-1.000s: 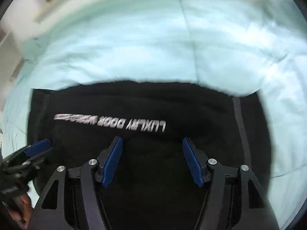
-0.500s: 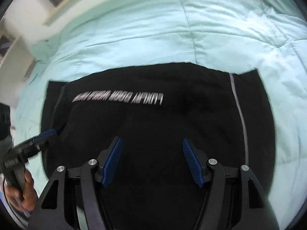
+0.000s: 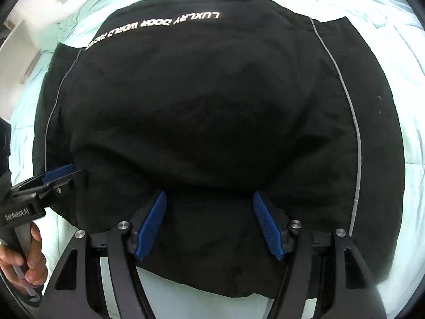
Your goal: Fold large clothes
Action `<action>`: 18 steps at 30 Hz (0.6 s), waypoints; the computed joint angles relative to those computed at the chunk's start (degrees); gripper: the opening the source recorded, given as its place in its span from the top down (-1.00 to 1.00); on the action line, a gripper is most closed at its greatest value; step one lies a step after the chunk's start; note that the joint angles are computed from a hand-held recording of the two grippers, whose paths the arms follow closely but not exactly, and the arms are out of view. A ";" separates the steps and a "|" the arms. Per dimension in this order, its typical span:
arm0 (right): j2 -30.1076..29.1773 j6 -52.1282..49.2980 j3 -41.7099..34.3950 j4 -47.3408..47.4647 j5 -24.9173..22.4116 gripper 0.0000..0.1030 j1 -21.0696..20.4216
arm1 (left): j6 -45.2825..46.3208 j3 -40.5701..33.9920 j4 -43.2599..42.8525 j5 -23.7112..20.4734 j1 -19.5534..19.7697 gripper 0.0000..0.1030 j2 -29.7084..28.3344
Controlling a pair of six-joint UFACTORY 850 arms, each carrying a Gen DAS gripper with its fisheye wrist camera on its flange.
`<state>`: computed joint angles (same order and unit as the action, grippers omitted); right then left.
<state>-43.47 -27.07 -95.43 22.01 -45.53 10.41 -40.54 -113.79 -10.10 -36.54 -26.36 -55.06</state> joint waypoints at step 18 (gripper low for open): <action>-0.13 2.86 -6.93 2.91 1.45 -0.49 -11.78 | -17.61 15.42 13.32 7.63 5.35 -0.52 14.25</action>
